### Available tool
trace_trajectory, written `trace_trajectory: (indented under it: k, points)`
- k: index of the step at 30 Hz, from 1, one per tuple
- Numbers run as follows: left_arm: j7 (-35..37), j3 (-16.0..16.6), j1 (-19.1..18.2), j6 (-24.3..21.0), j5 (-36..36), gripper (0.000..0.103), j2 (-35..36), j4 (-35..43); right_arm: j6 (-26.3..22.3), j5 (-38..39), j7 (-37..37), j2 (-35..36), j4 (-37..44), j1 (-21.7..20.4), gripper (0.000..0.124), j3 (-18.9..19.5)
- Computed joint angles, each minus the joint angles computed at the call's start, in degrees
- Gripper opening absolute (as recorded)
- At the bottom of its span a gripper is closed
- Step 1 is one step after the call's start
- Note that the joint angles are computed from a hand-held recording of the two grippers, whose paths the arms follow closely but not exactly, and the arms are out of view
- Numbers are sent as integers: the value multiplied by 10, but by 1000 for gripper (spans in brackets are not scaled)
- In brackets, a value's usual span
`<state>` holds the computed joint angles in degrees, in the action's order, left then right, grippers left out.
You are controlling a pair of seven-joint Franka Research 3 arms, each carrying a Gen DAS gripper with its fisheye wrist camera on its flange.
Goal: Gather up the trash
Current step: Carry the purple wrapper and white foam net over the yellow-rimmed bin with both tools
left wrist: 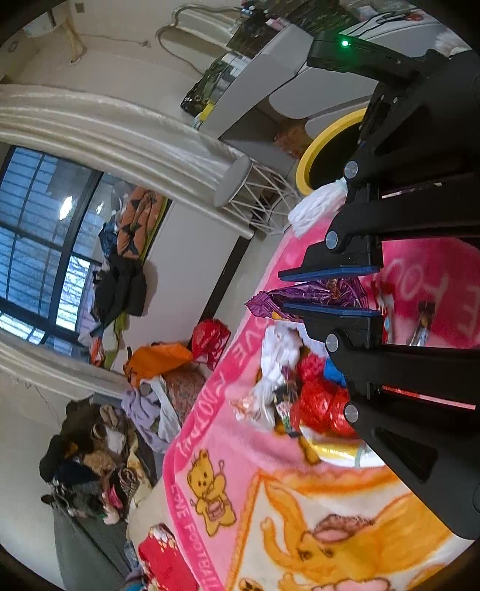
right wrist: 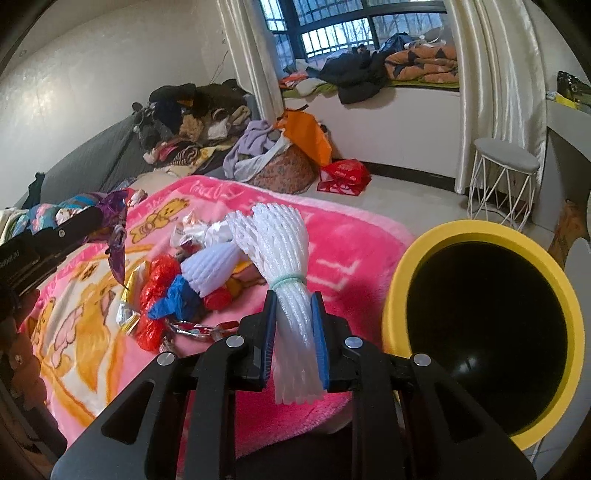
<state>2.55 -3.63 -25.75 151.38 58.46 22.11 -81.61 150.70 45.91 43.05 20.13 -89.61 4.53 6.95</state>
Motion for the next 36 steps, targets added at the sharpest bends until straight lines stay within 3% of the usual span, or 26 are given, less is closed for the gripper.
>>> trace_trajectory:
  k: [14,36]
  points:
    - [84,1,-24,11,-52,8,56,79,17,19,8,-7,-5,-21,18,-10]
    - [262,6,-59,10,-189,8,172,237,57,-18,93,9,-2,-49,18,-30]
